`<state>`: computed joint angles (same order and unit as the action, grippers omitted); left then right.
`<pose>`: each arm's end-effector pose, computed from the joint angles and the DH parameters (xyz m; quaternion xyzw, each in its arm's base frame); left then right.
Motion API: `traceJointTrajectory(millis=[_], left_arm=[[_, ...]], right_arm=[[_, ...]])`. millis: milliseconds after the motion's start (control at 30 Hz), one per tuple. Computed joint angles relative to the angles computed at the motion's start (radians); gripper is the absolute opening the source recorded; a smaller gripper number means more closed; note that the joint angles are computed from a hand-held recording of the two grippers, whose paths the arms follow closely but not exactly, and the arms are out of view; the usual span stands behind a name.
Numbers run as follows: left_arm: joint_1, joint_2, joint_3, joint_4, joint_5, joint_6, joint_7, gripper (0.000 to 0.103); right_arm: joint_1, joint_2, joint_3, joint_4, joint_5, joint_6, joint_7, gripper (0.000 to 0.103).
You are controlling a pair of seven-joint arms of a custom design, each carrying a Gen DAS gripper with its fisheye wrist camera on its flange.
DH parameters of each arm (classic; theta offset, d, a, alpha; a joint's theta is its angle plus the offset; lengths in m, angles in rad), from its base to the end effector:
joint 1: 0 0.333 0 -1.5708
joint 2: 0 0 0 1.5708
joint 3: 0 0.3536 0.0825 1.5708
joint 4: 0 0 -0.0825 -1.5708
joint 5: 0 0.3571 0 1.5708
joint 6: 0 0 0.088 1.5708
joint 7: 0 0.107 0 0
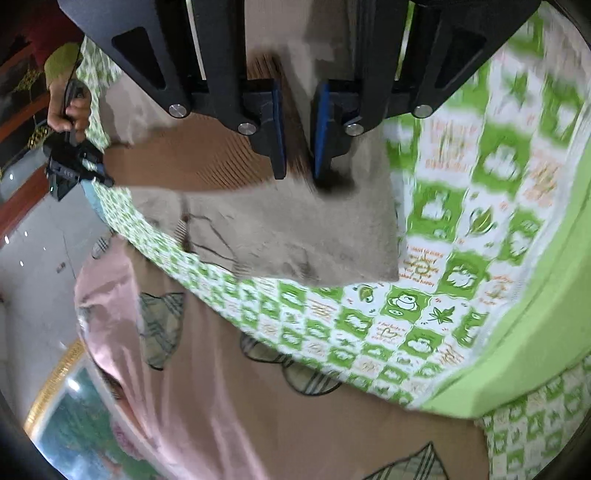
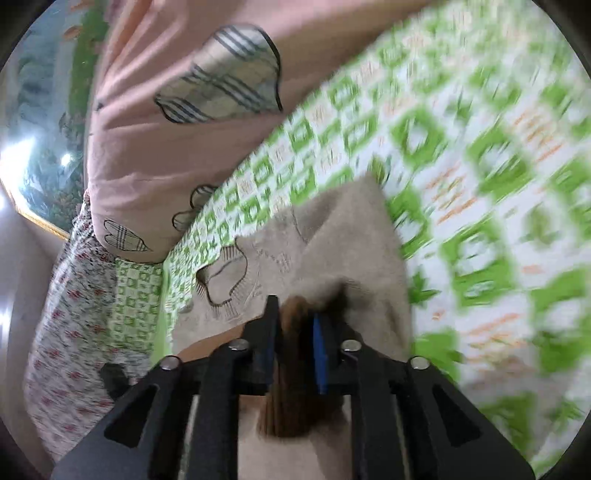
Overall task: Fold small clothes
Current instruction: 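Fold the hem up toward the collar with both grippers and release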
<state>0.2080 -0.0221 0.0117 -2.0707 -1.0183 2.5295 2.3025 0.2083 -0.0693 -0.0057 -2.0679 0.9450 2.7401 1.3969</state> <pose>0.5396 0.1297 0.5388 -0.7051 0.5699 -0.4130 0.0861 0.5426 0.0789 0.5841 -0.5029 0.7363 0.0031 0.4527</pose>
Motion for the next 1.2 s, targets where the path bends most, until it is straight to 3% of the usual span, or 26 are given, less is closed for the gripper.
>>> traceJointTrajectory(millis=[67,133,167,233,367,500,567,633,733,800,867,933,1000,1100,1200], left_arm=[[-0.009,-0.069,0.0,-0.062,-0.012,-0.011,0.021,0.018],[-0.042,-0.127,-0.001,-0.115,-0.021,-0.044,0.066,0.022],[-0.06,-0.139,-0.005,-0.128,-0.005,-0.057,0.074,0.022],[-0.103,-0.125,-0.026,-0.123,0.069,-0.103,0.064,0.022],[-0.143,-0.036,-0.057,-0.062,0.2,-0.085,-0.009,0.02],[-0.111,0.071,-0.049,0.062,0.207,-0.13,-0.07,0.018],[-0.084,0.12,-0.052,0.136,0.214,-0.129,-0.082,0.018],[-0.078,0.179,-0.051,0.204,0.336,-0.037,-0.179,0.018],[-0.019,0.281,-0.059,0.326,0.335,-0.04,-0.269,0.016],[0.009,0.318,-0.063,0.364,0.338,-0.007,-0.336,0.014],[0.042,0.325,-0.083,0.366,0.32,0.02,-0.35,0.015],[0.091,0.308,-0.121,0.336,0.241,0.04,-0.304,0.015],[0.094,0.283,-0.125,0.296,0.239,0.068,-0.299,0.015],[0.076,0.212,-0.108,0.204,0.294,0.126,-0.331,0.016],[0.09,0.104,-0.113,0.09,0.157,0.125,-0.224,0.016]], right_arm=[[0.016,-0.069,0.013,-0.058,-0.05,0.08,0.004,0.031],[0.058,-0.103,0.007,-0.081,-0.037,0.106,-0.053,0.031],[0.112,-0.114,-0.015,-0.075,0.03,0.068,-0.176,0.031],[0.135,-0.094,-0.016,-0.042,0.017,-0.062,-0.241,0.031],[0.14,0.043,0.045,0.102,-0.218,-0.329,-0.249,0.031],[0.122,0.154,0.073,0.228,-0.471,-0.382,-0.133,0.029],[0.103,0.197,0.065,0.277,-0.54,-0.364,-0.073,0.026],[0.073,0.236,0.058,0.322,-0.545,-0.335,-0.026,0.026],[0.078,0.292,-0.009,0.37,-0.779,-0.239,0.237,0.026],[-0.004,0.31,0.031,0.375,-0.661,-0.181,0.274,0.024],[-0.042,0.294,0.04,0.338,-0.558,-0.101,0.315,0.02],[-0.04,0.263,0.033,0.287,-0.563,-0.024,0.355,0.022],[-0.003,0.221,-0.009,0.228,-0.715,0.029,0.499,0.023],[-0.016,0.165,0.01,0.156,-0.721,0.07,0.533,0.024],[-0.011,0.092,0.028,0.073,-0.724,0.098,0.549,0.026]])
